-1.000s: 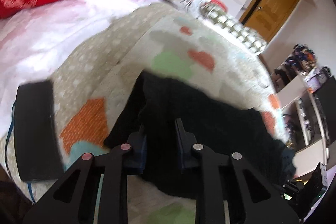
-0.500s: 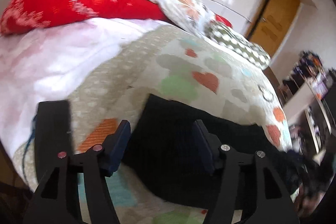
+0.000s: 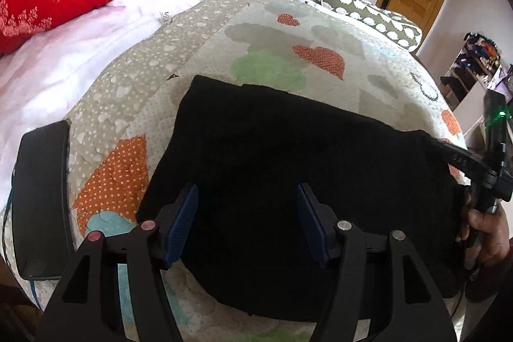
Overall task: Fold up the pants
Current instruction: 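Lift the folded pants with both grippers and fold them in half again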
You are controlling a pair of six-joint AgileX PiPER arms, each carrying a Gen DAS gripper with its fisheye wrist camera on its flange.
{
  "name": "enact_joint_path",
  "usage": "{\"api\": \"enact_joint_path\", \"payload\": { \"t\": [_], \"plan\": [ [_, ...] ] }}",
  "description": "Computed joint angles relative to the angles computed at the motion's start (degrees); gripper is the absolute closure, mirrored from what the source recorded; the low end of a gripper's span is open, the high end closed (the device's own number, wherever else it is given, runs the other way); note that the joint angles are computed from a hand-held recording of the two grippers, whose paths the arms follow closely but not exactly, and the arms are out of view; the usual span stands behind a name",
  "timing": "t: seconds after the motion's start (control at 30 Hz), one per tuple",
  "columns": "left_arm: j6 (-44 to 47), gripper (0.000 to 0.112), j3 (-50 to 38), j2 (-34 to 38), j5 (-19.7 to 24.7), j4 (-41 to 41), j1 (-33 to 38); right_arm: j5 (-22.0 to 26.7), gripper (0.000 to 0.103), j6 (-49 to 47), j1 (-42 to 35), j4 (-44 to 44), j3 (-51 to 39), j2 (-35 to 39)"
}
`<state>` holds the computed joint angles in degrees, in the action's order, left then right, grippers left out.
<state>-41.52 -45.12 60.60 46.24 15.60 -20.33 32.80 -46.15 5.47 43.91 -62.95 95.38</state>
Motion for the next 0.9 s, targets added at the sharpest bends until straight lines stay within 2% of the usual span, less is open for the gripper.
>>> {"api": "enact_joint_path", "payload": {
  "t": [0.07, 0.13, 0.17, 0.23, 0.3, 0.4, 0.47, 0.57, 0.63, 0.7, 0.73, 0.77, 0.8, 0.9],
  "plan": [
    [-1.3, 0.049, -0.3, 0.0, 0.8, 1.4, -1.4, -0.7, 0.103, -2.1, -0.8, 2.6, 1.1, -0.2],
    [-0.6, 0.049, -0.7, -0.6, 1.4, 0.8, -1.1, -1.0, 0.092, -1.2, -2.1, 3.0, 2.4, -2.6],
    [-0.1, 0.049, -1.2, -1.0, 1.6, 0.2, -0.8, 0.4, 0.089, -0.6, -3.3, 3.1, 3.0, -4.2],
    [0.3, 0.049, -2.5, -1.9, 2.1, -0.9, -0.5, 6.0, 0.05, -3.7, -8.0, 6.2, 5.0, -8.3],
    [0.7, 0.046, -3.8, -2.4, 2.1, -2.3, -1.0, 8.8, 0.038, -7.3, -13.1, 7.9, 9.4, -14.4],
    [-1.7, 0.033, -5.5, -1.6, 1.4, -1.3, -4.8, 15.1, 0.038, -12.4, -25.0, 7.5, 14.9, -22.8],
    [-1.9, 0.033, -6.8, 0.7, 0.6, -1.4, -7.3, 19.6, 0.038, -16.2, -34.6, 7.3, 16.6, -25.3],
    [-1.8, 0.033, -10.0, 5.9, -0.2, -2.2, -11.6, 16.0, 0.036, -16.2, -42.1, 1.2, 18.1, -26.4],
    [-2.3, 0.033, -12.5, 9.8, -1.0, -1.3, -14.8, 14.2, 0.036, -17.3, -45.1, 1.0, 18.6, -25.1],
    [-2.9, 0.033, -15.1, 14.0, -1.0, -0.4, -17.4, 16.2, 0.037, -21.3, -48.7, 4.1, 18.9, -22.7],
    [-2.7, 0.033, -16.3, 15.9, -1.0, -0.8, -18.2, 18.3, 0.047, -23.4, -50.2, 5.8, 18.7, -20.8],
    [-2.4, 0.033, -17.3, 17.4, -1.2, -1.7, -18.7, 20.4, 0.061, -24.6, -51.0, 6.9, 18.4, -19.1],
    [-1.8, 0.033, -18.3, 19.1, -1.4, -2.5, -18.9, 21.0, 0.082, -25.0, -51.0, 7.2, 18.5, -18.4],
    [-2.0, 0.033, -21.4, 22.9, -0.5, -1.9, -20.2, 20.0, 0.09, -28.2, -51.9, 7.6, 20.0, -21.2]
  ]
}}
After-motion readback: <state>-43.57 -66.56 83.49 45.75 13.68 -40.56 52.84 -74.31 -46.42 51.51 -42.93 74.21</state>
